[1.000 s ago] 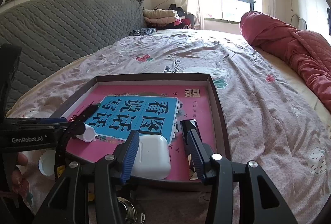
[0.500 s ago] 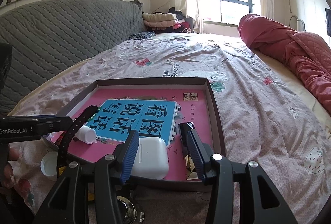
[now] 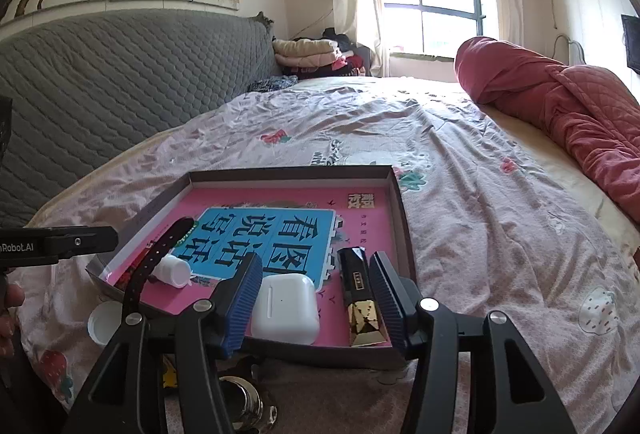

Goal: Organize rigid objects
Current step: 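Withdraw both open tools from the box toward the remaining items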

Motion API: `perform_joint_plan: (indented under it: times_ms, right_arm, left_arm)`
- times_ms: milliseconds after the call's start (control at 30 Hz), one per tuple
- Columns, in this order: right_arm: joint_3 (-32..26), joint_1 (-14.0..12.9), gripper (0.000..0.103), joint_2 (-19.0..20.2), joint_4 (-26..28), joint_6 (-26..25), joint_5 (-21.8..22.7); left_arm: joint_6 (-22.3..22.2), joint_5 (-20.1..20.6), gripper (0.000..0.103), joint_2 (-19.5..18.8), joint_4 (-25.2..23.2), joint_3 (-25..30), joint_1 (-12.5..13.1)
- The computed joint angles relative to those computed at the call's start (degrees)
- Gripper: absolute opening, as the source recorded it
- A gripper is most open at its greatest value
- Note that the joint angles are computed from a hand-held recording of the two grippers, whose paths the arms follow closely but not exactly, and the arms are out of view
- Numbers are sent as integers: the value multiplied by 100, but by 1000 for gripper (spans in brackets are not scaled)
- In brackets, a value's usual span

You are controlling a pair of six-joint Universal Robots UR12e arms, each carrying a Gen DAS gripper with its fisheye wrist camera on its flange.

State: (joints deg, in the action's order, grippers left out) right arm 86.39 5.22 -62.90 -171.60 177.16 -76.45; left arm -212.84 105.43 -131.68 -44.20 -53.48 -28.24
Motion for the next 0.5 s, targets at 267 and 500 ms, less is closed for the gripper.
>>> perform_joint_plan:
  times_ms: [267, 500]
  right_arm:
    - [227, -56, 56, -142, -389, 146, -22]
    - [426, -76, 56, -297, -517, 286, -92]
  left_arm:
    - [37, 47, 66, 100, 94, -131, -43]
    - [112, 51, 67, 200, 217, -259, -72]
